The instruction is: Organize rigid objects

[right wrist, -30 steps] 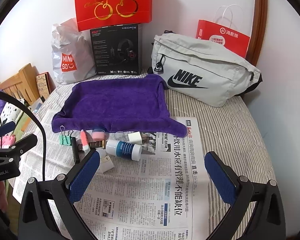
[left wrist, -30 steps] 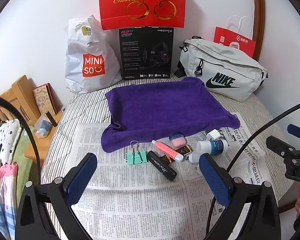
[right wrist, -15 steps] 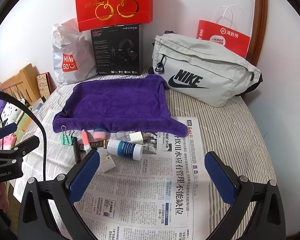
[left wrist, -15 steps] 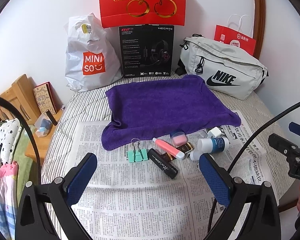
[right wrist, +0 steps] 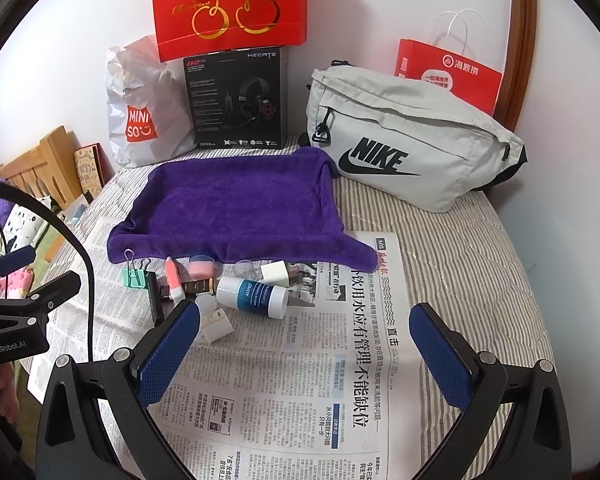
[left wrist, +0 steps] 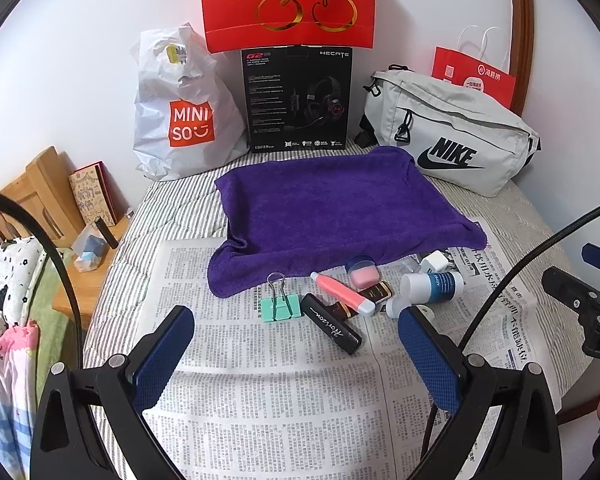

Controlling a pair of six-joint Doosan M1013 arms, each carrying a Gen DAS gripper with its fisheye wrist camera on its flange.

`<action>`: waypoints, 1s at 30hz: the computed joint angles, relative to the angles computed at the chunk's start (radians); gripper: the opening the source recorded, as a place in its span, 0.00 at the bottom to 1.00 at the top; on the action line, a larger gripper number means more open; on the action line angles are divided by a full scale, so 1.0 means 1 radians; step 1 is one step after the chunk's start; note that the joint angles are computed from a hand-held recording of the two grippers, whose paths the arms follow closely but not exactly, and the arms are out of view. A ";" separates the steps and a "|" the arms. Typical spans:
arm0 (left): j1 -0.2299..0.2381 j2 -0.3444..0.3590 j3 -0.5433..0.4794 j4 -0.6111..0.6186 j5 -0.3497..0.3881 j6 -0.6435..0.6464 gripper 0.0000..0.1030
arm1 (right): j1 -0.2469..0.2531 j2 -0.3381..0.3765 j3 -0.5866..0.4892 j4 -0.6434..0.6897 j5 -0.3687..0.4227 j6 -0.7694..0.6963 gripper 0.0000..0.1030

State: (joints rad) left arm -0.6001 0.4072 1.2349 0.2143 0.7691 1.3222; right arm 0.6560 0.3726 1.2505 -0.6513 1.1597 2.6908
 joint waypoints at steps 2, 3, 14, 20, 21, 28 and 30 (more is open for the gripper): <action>0.001 0.001 -0.001 -0.003 0.003 0.004 1.00 | 0.000 0.000 0.000 0.002 0.000 0.000 1.00; 0.000 0.001 -0.002 0.000 0.005 0.001 1.00 | 0.000 0.000 -0.001 0.005 0.001 -0.003 1.00; -0.001 0.007 -0.011 0.004 0.017 0.006 1.00 | -0.001 0.003 -0.005 0.009 0.003 -0.003 1.00; -0.002 0.008 -0.010 0.009 0.018 0.003 1.00 | 0.001 0.002 0.000 0.004 -0.001 0.003 1.00; -0.002 0.008 -0.010 0.010 0.019 0.003 1.00 | 0.001 0.001 0.001 0.003 -0.003 0.002 1.00; -0.002 0.009 -0.009 0.010 0.016 0.002 1.00 | 0.000 0.001 0.001 0.007 -0.002 0.003 1.00; -0.002 0.009 -0.010 0.007 0.017 0.006 1.00 | 0.000 0.000 0.002 0.009 -0.003 0.002 1.00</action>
State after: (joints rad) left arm -0.6018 0.4160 1.2249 0.2216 0.7858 1.3277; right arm 0.6556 0.3724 1.2523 -0.6425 1.1562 2.6929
